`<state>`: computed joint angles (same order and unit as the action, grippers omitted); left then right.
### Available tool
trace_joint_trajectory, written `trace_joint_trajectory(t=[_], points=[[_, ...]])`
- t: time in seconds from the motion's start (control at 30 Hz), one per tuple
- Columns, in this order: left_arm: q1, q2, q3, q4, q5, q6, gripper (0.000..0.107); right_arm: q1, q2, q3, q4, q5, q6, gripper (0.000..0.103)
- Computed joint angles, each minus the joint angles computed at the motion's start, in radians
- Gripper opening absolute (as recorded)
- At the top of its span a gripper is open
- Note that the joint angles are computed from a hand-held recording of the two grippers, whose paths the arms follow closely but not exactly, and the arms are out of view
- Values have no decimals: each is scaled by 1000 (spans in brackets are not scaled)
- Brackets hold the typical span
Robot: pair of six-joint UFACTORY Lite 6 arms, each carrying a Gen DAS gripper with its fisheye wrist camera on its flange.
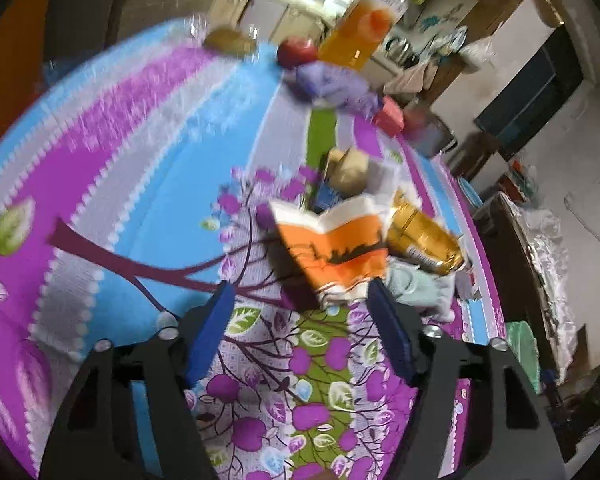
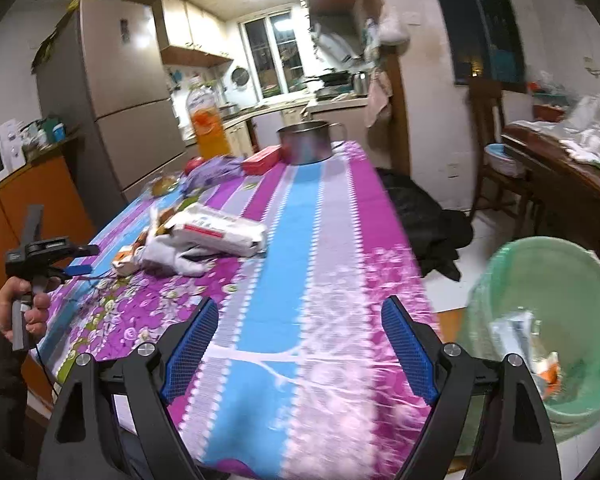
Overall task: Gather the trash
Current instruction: 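Grasp the orange-white paper bag with the left tool while the right tool grasps the white tablet box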
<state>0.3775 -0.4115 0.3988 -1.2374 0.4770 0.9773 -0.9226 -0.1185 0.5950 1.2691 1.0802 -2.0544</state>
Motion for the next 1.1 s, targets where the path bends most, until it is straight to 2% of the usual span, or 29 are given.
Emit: trace_joint_trajectory(t=[0.17, 0.37, 0.47, 0.53, 0.63, 0.83, 0.97, 1.03, 1.1], points=[[-89, 194, 94, -151, -25, 99, 58, 104, -53, -39, 49, -54, 21, 84], [-140, 278, 142, -274, -34, 192, 58, 204, -52, -26, 68, -118, 7, 84], [-154, 256, 112, -321, -44, 236, 51, 314, -28, 26, 75, -176, -37, 84], [-156, 258, 100, -374, -32, 291, 42, 406, 15, 91, 60, -223, -34, 84], [-171, 254, 98, -400, -42, 319, 40, 553, 125, 234, -19, -273, -13, 83], [-162, 283, 123, -362, 1, 336, 38, 800, 441, 632, -304, -337, 199, 83], [-137, 315, 146, -335, 38, 344, 38, 899, 658, 958, -482, -283, 372, 87], [-127, 328, 153, -326, 57, 351, 38, 935, 732, 1061, -554, -272, 426, 88], [-122, 346, 164, -315, 77, 359, 38, 968, 844, 1223, -632, -217, 503, 89]])
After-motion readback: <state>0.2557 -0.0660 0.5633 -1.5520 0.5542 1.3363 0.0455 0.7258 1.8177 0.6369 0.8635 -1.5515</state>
